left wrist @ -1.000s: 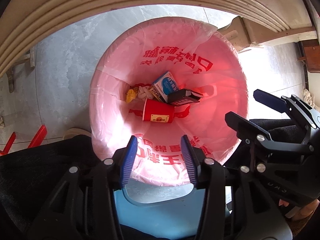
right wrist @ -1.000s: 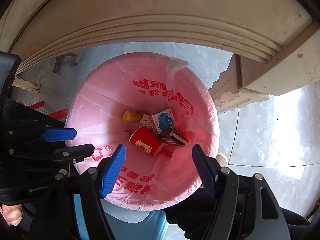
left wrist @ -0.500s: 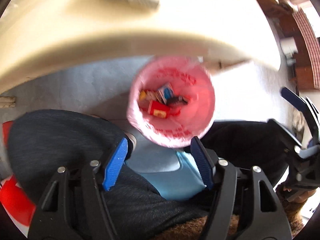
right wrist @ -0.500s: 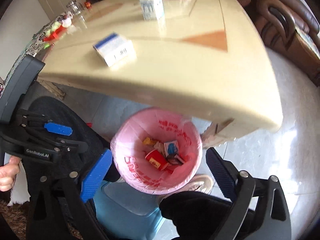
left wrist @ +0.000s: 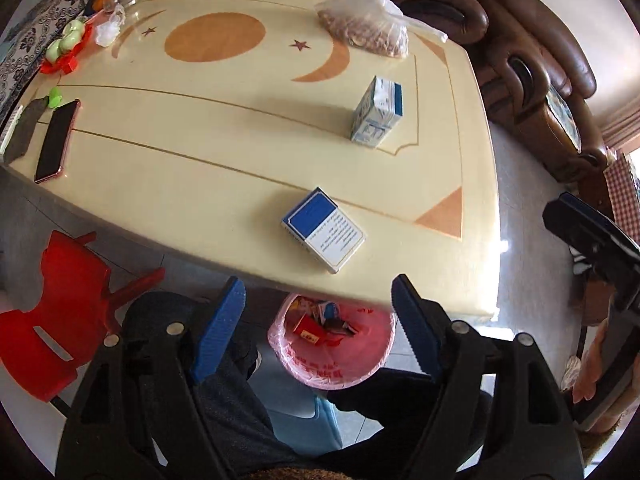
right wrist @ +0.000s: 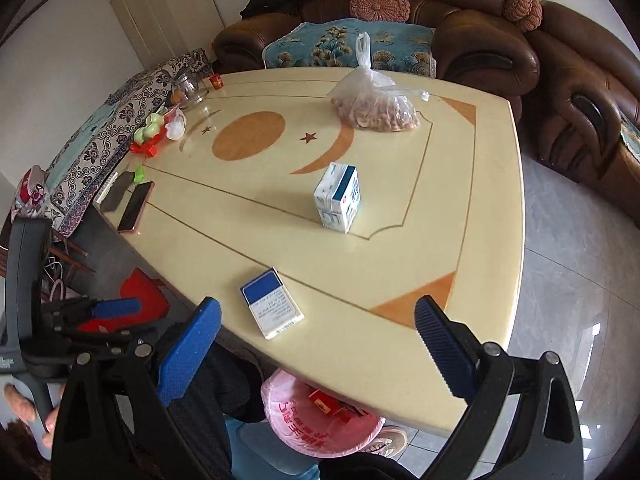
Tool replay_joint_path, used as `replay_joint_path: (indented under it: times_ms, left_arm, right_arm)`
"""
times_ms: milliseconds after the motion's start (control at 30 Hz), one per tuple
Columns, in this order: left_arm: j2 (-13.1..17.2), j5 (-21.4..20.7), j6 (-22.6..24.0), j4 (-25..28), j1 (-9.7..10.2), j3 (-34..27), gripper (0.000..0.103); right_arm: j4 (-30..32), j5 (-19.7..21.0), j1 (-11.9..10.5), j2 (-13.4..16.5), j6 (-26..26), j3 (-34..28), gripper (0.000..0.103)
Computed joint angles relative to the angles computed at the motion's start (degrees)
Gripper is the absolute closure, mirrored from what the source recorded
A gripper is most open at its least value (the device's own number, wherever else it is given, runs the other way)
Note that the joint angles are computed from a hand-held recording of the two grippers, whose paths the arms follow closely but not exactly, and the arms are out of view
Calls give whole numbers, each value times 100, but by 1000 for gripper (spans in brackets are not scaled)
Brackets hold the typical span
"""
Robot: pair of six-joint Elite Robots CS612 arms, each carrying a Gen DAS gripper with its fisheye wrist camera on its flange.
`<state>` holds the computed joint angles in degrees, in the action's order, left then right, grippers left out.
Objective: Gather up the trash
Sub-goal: 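Move both tools back toward the white box and milk carton on the table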
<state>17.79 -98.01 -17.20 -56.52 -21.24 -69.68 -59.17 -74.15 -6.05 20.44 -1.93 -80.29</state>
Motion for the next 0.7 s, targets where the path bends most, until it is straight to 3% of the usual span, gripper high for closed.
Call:
replay_joint_path:
  times_ms: [233, 400, 533, 700]
  left_arm:
    - [-77, -97, -724, 23, -81, 433, 29]
    - [-127, -111, -1012, -175, -109, 624, 29]
    - [-211, 174, -1142, -271, -159, 781, 29]
    - [-302, 108, -1278, -214, -152, 1081, 28]
  right_arm:
    - [-270, 113, -43, -467, 155, 1204, 8]
    - [-330, 62, -38, -706, 59, 1813, 8]
    - [-413, -77, 11, -855, -107, 2192, 8]
    - [-445, 200, 19, -1029, -134, 2662, 8]
